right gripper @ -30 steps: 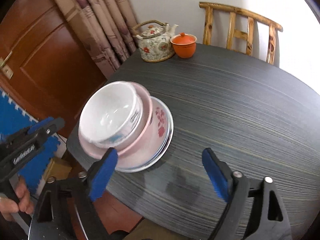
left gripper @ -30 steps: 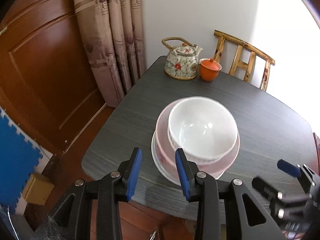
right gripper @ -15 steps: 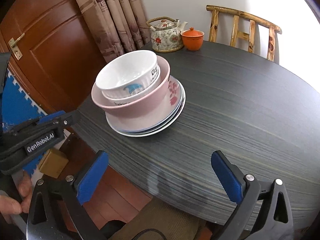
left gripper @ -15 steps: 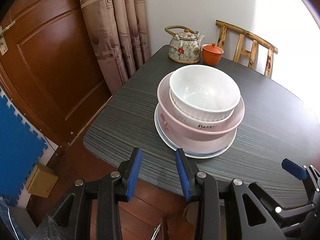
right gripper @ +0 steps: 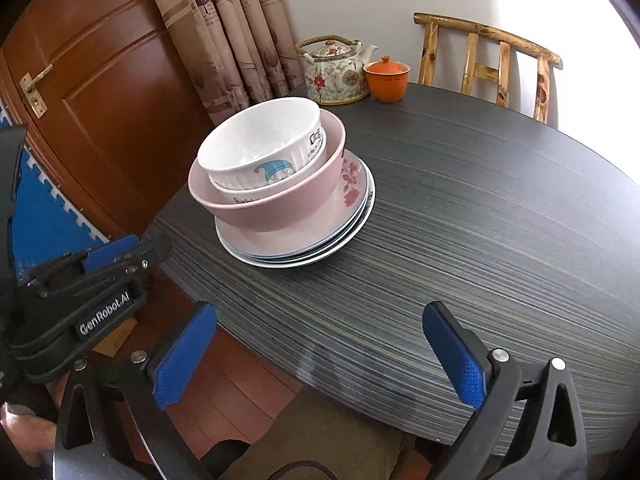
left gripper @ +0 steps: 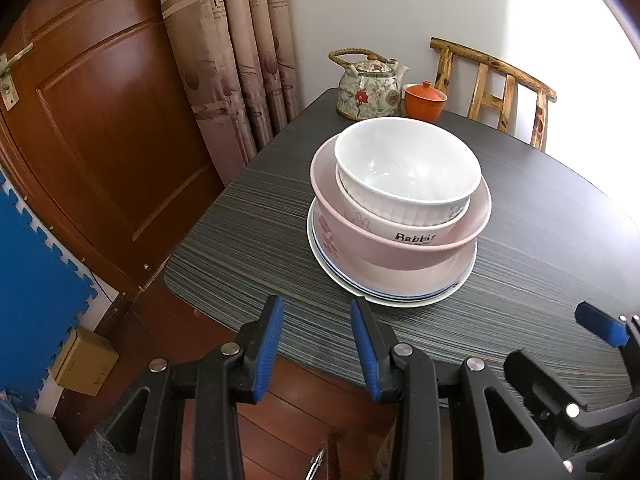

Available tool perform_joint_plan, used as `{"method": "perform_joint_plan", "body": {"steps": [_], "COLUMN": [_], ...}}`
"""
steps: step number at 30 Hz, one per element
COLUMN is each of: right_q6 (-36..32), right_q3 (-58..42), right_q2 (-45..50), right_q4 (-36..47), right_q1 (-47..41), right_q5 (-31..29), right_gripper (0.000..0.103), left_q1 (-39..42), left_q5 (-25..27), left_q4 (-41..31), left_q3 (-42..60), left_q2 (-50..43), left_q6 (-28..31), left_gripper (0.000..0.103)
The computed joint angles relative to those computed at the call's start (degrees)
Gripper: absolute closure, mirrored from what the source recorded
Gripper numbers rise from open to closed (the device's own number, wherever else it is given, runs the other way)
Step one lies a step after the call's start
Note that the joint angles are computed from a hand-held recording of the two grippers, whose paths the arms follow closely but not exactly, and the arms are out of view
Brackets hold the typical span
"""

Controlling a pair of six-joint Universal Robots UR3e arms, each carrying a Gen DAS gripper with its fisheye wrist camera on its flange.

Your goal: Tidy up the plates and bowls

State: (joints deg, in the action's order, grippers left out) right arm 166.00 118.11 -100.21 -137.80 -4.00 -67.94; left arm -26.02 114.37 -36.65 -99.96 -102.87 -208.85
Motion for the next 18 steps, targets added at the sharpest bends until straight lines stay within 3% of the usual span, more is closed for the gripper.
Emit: {"method": "perform_joint_plan", "body": {"steps": [18], "right_q6": [1.6], "right_q3": [-2.5], "right_q2": [6.1], "right_q4": [-1.9], "right_q1": [1.2], "right_q5": [0.0], "right_gripper": [0.0], "left_q1": [-0.2], "left_q5": [1.3], "left_q4": [-1.9], "left_q3": [2.0], "left_q2": [-2.2], "left_q6": [0.0], "left_gripper": [0.067]}}
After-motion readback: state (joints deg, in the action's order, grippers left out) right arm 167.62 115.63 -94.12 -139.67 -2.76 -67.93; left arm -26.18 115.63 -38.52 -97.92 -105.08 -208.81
